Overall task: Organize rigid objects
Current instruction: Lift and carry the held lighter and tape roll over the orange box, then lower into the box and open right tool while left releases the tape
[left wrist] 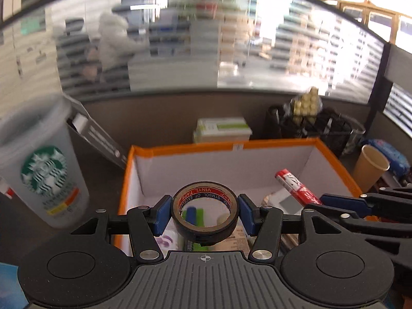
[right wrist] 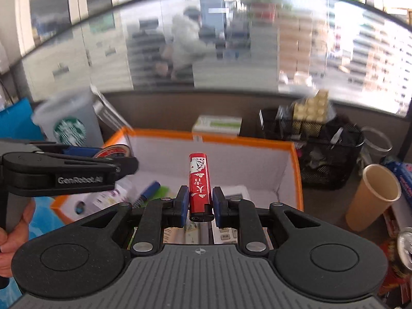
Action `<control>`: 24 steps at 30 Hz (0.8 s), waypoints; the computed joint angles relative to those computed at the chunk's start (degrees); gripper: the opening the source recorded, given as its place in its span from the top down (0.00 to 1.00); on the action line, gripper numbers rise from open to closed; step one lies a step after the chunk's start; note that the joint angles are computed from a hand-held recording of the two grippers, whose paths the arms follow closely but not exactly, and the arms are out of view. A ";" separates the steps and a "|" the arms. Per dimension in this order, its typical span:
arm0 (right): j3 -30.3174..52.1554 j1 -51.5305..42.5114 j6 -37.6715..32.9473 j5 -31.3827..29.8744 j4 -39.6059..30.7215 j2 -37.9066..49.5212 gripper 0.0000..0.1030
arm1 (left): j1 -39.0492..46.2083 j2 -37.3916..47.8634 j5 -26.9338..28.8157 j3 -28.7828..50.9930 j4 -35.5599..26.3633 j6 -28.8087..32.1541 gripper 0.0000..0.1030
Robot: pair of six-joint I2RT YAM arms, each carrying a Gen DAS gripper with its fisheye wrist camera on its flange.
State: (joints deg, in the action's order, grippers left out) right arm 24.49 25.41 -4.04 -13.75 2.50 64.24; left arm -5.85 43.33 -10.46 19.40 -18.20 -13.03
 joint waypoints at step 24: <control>10.21 9.13 -2.00 9.48 -1.41 22.28 0.81 | -0.66 18.29 0.00 2.16 6.10 0.61 0.48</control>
State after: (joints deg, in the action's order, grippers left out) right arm 34.70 34.54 -6.04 -4.26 1.09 86.53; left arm -6.51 61.62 -10.46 21.56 -12.11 -12.42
